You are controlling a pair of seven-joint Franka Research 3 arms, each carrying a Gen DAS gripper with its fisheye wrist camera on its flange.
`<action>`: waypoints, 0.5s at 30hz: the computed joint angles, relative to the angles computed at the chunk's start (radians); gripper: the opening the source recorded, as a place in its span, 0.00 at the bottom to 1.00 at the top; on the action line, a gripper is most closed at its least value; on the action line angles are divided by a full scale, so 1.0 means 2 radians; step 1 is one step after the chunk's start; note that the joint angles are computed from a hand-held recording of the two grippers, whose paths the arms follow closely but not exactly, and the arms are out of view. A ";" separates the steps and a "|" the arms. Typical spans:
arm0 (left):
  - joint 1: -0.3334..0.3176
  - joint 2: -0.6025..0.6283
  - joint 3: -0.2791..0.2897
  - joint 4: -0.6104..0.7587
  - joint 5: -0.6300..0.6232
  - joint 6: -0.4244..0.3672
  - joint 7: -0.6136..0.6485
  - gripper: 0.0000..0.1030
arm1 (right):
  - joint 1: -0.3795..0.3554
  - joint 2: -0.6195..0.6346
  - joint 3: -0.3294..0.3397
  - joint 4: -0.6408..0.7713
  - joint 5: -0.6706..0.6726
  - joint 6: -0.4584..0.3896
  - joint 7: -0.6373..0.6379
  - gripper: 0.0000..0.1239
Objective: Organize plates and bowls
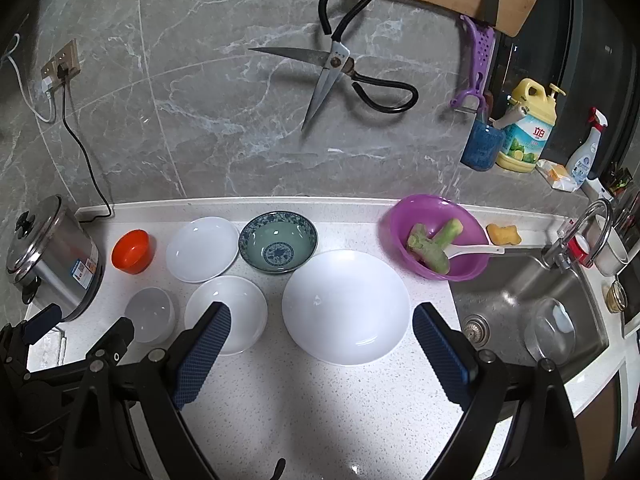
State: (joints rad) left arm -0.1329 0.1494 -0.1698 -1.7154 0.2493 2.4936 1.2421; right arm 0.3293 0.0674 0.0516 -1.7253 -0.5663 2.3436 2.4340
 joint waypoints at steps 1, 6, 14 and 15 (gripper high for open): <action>0.000 0.002 0.000 0.002 -0.001 -0.001 0.000 0.99 | 0.000 0.000 0.000 0.000 0.000 0.000 0.000 0.76; -0.002 0.009 0.000 0.011 0.002 -0.005 -0.003 0.99 | 0.000 0.003 -0.001 0.003 0.003 -0.001 -0.004 0.76; -0.004 0.024 0.000 0.033 0.004 -0.016 -0.001 0.99 | 0.001 0.014 -0.004 0.017 0.012 -0.007 -0.012 0.76; -0.004 0.023 0.000 0.033 0.004 -0.016 -0.001 0.99 | 0.002 0.015 -0.005 0.018 0.012 -0.008 -0.012 0.76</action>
